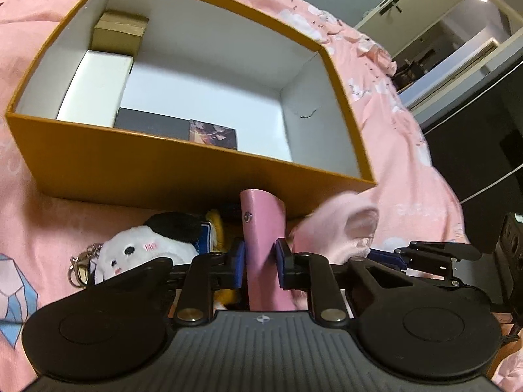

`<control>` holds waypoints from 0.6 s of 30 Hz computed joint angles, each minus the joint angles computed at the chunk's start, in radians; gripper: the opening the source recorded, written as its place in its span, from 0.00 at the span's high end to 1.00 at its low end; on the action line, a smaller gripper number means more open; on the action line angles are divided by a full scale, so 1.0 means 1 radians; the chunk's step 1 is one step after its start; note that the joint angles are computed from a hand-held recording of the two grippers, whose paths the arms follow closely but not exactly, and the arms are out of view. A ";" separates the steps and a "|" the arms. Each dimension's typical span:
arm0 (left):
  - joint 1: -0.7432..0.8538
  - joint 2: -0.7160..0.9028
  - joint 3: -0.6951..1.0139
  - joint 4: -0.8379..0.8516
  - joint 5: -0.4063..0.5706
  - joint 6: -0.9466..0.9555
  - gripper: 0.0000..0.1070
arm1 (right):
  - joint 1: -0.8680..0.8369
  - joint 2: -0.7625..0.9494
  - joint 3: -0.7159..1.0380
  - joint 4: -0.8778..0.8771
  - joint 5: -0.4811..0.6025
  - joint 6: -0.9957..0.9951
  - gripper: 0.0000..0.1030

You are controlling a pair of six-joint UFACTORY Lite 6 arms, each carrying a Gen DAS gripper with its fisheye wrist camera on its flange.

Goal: Organize objects
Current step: 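Grasp the pink mini backpack with right while left lifts the pink card case, then carry the pink backpack over the shoebox with right while left carries the card case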

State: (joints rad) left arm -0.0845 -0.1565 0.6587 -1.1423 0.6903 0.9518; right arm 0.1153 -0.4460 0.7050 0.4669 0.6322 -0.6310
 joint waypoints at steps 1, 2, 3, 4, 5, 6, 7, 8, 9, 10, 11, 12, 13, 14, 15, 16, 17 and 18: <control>0.005 -0.017 -0.002 0.010 0.007 -0.007 0.81 | 0.004 -0.030 -0.001 -0.025 0.015 0.038 0.87; 0.011 -0.039 -0.006 0.019 0.014 -0.014 0.81 | 0.005 -0.062 -0.001 -0.039 0.030 0.067 0.87; 0.020 -0.057 -0.007 0.025 0.024 -0.019 0.82 | -0.001 -0.091 0.004 -0.045 0.051 0.088 0.87; 0.027 -0.074 -0.006 0.029 0.033 -0.024 0.82 | -0.010 -0.110 0.015 -0.051 0.071 0.105 0.88; 0.033 -0.092 -0.005 0.032 0.040 -0.029 0.82 | -0.017 -0.128 0.025 -0.052 0.088 0.118 0.88; 0.037 -0.115 -0.004 0.038 0.044 -0.037 0.82 | -0.025 -0.151 0.032 -0.048 0.102 0.123 0.88; 0.038 -0.130 0.001 0.043 0.048 -0.046 0.83 | -0.029 -0.165 0.042 -0.046 0.111 0.128 0.88; 0.044 -0.147 0.005 0.045 0.061 -0.054 0.83 | -0.037 -0.182 0.054 -0.042 0.124 0.131 0.88; 0.048 -0.163 0.007 0.046 0.071 -0.060 0.83 | -0.038 -0.197 0.064 -0.041 0.129 0.137 0.88; 0.053 -0.183 0.010 0.044 0.083 -0.064 0.83 | -0.038 -0.211 0.074 -0.042 0.129 0.144 0.88; 0.059 -0.200 0.012 0.037 0.095 -0.065 0.83 | -0.038 -0.225 0.083 -0.039 0.127 0.150 0.88; 0.065 -0.217 0.013 0.030 0.105 -0.065 0.83 | -0.051 -0.234 0.095 -0.021 0.135 0.140 0.88; 0.071 -0.230 0.018 0.019 0.110 -0.062 0.83 | -0.062 -0.236 0.108 0.001 0.138 0.131 0.88; 0.076 -0.239 0.026 0.007 0.115 -0.058 0.83 | -0.076 -0.237 0.123 0.021 0.143 0.123 0.88; 0.083 -0.242 0.039 -0.007 0.121 -0.051 0.83 | -0.078 -0.235 0.137 0.027 0.141 0.125 0.88; 0.091 -0.240 0.055 -0.023 0.126 -0.040 0.83 | -0.075 -0.227 0.154 0.025 0.135 0.132 0.88; 0.097 -0.233 0.073 -0.040 0.128 -0.028 0.83 | -0.066 -0.214 0.174 0.016 0.124 0.145 0.88; 0.098 -0.220 0.096 -0.053 0.123 -0.018 0.83 | -0.057 -0.202 0.193 0.005 0.112 0.160 0.88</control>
